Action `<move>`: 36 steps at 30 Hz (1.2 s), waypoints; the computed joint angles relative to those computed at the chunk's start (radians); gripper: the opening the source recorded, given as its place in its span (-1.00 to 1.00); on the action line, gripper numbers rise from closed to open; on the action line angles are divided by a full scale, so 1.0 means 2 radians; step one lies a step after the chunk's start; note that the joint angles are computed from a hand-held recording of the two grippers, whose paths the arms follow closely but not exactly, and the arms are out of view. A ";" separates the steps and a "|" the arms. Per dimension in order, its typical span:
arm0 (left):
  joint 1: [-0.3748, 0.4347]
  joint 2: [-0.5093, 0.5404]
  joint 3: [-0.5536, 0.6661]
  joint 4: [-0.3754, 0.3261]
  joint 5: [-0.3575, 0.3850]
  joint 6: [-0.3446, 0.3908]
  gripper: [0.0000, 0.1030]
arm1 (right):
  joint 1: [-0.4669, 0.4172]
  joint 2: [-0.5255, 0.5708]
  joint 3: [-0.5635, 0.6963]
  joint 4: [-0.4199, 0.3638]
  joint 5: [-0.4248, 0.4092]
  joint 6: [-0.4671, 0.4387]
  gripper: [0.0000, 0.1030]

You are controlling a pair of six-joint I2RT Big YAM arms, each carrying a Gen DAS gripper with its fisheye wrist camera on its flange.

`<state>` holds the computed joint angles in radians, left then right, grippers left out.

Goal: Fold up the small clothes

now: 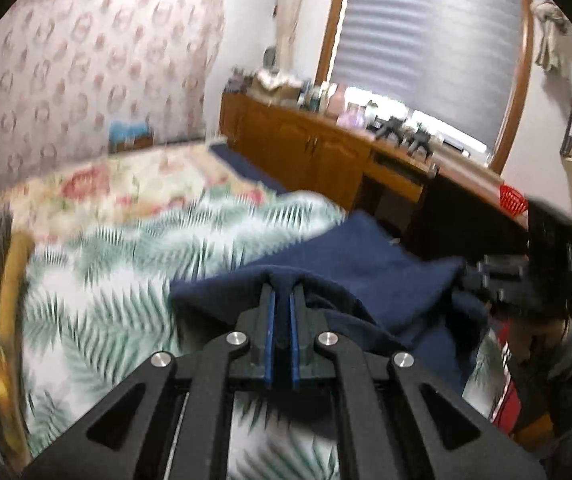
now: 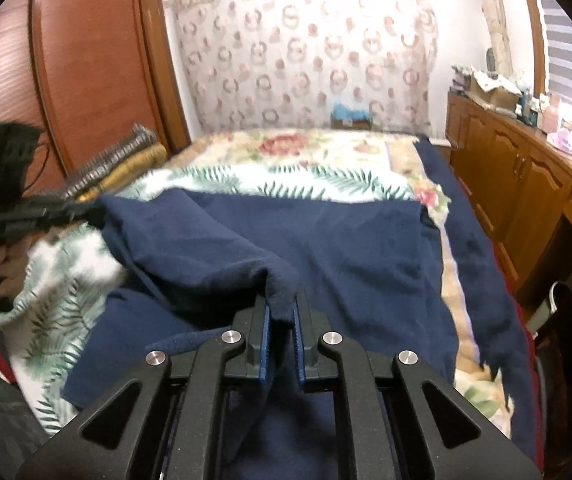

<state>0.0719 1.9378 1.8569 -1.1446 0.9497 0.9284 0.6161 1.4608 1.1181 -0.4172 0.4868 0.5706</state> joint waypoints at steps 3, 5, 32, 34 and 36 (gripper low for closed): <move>-0.021 -0.001 0.024 0.008 0.010 -0.017 -0.95 | 0.007 -0.016 -0.004 -0.003 0.013 0.001 -0.87; -0.039 -0.003 0.033 0.024 0.009 -0.032 -0.94 | 0.012 -0.030 -0.009 -0.009 0.023 0.007 -0.87; -0.088 0.072 0.066 0.039 -0.136 -0.041 -0.43 | -0.048 -0.026 0.009 -0.094 0.039 0.000 0.15; -0.085 0.075 0.065 0.037 -0.135 -0.040 -0.43 | -0.062 -0.009 0.027 -0.080 0.018 -0.025 0.18; -0.083 0.081 0.071 0.028 -0.132 -0.036 -0.43 | -0.076 0.010 0.047 -0.072 -0.003 -0.041 0.19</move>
